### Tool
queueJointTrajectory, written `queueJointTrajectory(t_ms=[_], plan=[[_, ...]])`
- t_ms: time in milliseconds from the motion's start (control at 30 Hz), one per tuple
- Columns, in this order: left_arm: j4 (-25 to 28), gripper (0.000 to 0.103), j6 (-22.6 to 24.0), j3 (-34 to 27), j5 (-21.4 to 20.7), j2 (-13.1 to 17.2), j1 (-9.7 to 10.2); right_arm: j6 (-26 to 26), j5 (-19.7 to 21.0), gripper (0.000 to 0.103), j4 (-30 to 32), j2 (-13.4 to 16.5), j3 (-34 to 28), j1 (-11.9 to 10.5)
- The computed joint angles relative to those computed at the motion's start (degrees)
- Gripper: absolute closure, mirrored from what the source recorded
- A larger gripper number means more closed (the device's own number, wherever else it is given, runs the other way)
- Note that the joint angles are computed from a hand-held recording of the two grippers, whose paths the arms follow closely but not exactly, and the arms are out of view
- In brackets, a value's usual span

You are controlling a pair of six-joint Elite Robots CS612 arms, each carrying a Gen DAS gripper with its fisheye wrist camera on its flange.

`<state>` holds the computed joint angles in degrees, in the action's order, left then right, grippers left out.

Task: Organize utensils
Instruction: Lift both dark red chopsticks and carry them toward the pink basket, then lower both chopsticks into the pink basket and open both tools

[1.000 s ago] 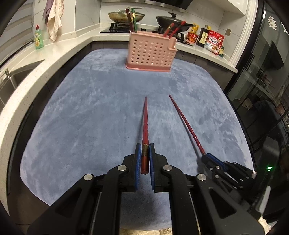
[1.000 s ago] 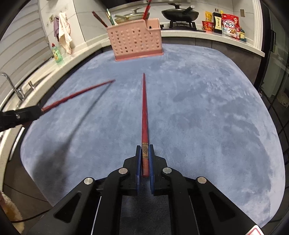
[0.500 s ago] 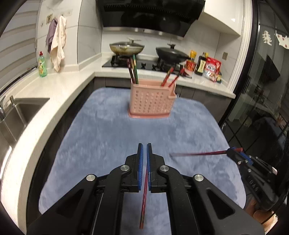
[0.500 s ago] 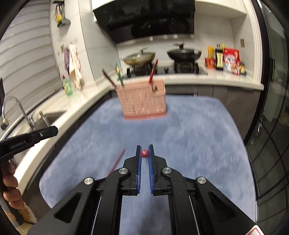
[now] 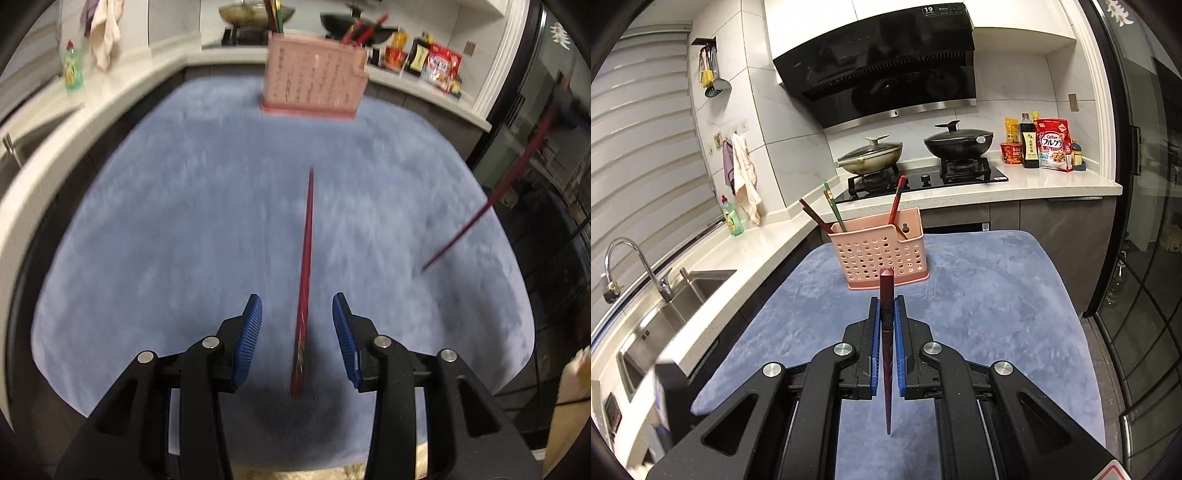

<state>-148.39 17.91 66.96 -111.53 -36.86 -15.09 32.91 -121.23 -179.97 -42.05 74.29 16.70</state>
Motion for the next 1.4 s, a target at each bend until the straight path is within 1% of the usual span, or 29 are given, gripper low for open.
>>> queueJointTrajectory(t_ms=[133,200,267,300,367,433,467,600,700,867,1033,1233,1367,1400], plan=[[0.9,0.066,1.0,0.9,1.2,0.2,-0.19,0.6,0.2,0.096,-0.6,-0.1,0.3,0.0],[1.8,0.068,1.0,0.7,1.2,0.5,-0.16,0.8,0.0,0.096,-0.6,-0.1,0.3,0.1],[2.8,0.076,1.6,0.8,0.8,0.5,-0.13,1.1,0.3,0.096,-0.7,-0.2,0.6,0.0],[3.0,0.078,1.9,0.9,0.9,0.6,-0.18,1.1,0.2,0.096,-0.7,-0.2,0.6,0.0],[2.9,0.088,2.9,1.4,1.1,0.4,-0.31,1.2,0.2,0.096,-0.4,-0.3,0.7,0.0],[2.8,0.094,3.5,1.7,1.2,0.3,-0.38,1.5,0.4,0.096,-0.3,-0.2,0.7,-0.1],[2.9,0.096,3.5,1.8,1.2,0.3,-0.42,1.7,0.4,0.096,-0.2,-0.3,0.7,0.0],[3.9,0.096,2.6,1.5,0.3,0.2,-0.27,1.7,0.3,0.096,-0.1,-0.2,0.7,0.0],[2.9,0.096,1.2,1.3,-1.0,-0.5,0.07,1.3,0.0,0.096,-0.5,-0.2,0.6,0.0],[-2.3,0.096,-1.8,-0.3,-3.4,-1.5,0.66,-0.4,-0.5,0.096,-1.6,-0.1,-0.1,-0.2],[-6.1,0.096,-4.7,-6.4,-5.5,-0.7,0.86,-2.8,-0.2,0.096,-3.1,0.2,-1.7,-0.7],[-6.0,0.096,-6.3,-16.4,-6.7,2.5,0.06,-5.0,1.9,0.096,-3.8,0.9,-4.9,-2.1],[-6.4,0.096,-6.7,-22.1,-5.8,4.5,-0.79,-6.0,3.9,0.096,-3.5,1.9,-8.1,-3.6],[-6.2,0.096,-6.9,-24.5,-5.6,5.5,-1.09,-6.1,4.3,0.096,-3.5,2.1,-8.8,-3.9]])
